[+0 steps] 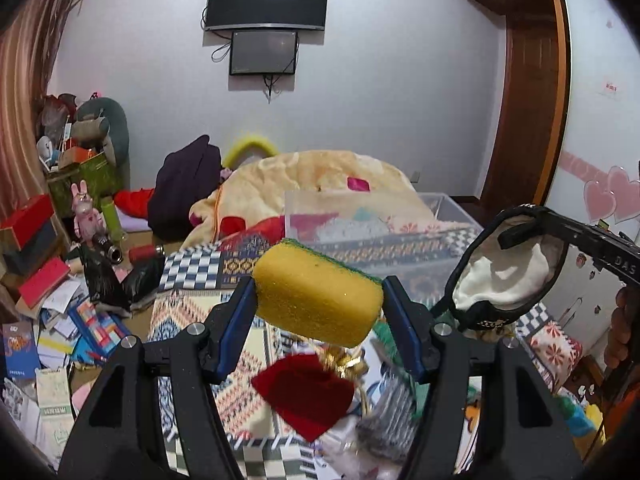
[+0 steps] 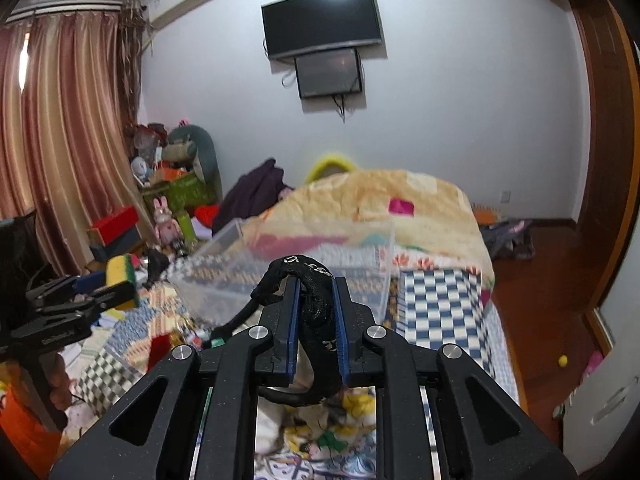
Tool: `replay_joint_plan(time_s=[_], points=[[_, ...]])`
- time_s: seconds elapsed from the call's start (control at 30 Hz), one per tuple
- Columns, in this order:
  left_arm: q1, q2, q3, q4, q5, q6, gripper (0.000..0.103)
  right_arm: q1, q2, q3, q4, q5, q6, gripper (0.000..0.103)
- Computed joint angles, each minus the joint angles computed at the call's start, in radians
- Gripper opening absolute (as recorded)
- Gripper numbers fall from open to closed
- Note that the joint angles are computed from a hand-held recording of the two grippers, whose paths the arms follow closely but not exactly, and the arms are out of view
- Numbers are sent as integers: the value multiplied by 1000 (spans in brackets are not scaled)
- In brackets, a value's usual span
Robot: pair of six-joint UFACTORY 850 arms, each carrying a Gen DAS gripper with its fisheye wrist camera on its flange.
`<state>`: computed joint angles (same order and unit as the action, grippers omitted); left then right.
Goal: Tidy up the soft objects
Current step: 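Lower the sponge into the clear box with the left tool while the right tool drops the mask in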
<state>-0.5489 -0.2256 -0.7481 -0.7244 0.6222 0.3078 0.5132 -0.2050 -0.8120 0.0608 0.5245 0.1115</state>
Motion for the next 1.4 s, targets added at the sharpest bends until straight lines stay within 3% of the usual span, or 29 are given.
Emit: replay_joint_plan(time_s=[0.23, 0.6, 1.0, 1.27, 1.4], points=[[30, -15, -54, 58, -25, -14, 63, 1, -8, -27, 23, 55, -7, 14], [85, -130, -222, 46, -174, 55, 63, 9, -83, -123, 152, 76, -102, 14], [102, -297, -420, -213, -326, 359, 63, -7, -208, -250, 180, -73, -133, 14], [95, -343, -464, -369, -339, 537, 64, -17, -264, -305, 151, -190, -125, 14], [101, -347, -468, -373, -368, 539, 67, -15, -272, -315, 174, -221, -154, 18]])
